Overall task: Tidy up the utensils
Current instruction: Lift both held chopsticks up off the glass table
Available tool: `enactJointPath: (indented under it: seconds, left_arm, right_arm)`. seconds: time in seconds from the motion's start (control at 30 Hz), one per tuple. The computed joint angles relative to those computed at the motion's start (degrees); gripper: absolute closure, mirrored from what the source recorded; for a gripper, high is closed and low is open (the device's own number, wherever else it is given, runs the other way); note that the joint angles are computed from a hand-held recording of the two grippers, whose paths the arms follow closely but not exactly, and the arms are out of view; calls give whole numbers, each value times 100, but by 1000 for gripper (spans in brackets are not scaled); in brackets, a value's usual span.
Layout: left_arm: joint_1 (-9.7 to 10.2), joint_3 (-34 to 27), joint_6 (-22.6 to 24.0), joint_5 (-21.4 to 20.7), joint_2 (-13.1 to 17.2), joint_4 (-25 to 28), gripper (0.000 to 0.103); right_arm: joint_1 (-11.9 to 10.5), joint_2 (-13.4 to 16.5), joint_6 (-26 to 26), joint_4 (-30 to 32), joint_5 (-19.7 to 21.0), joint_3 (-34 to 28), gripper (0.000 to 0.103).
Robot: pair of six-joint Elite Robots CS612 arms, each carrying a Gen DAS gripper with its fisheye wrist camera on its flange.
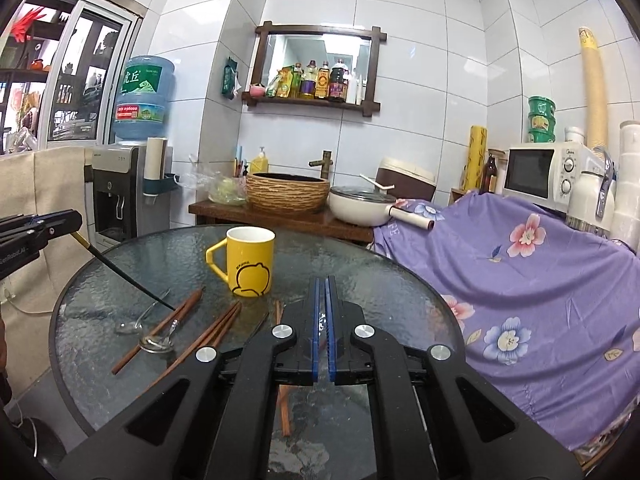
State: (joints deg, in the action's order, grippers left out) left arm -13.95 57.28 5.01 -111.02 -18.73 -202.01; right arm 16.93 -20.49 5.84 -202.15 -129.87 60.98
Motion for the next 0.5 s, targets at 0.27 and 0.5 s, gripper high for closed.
enactJointPath:
  seconds: [0.27, 0.5]
  left_arm:
    - [16, 106, -68, 43, 2, 86, 96]
    - [28, 149, -137, 59, -18, 44, 97]
  right_arm:
    - [-48, -30, 584, 549, 300, 143, 99]
    - [-18, 113, 881, 1208, 625, -40, 98]
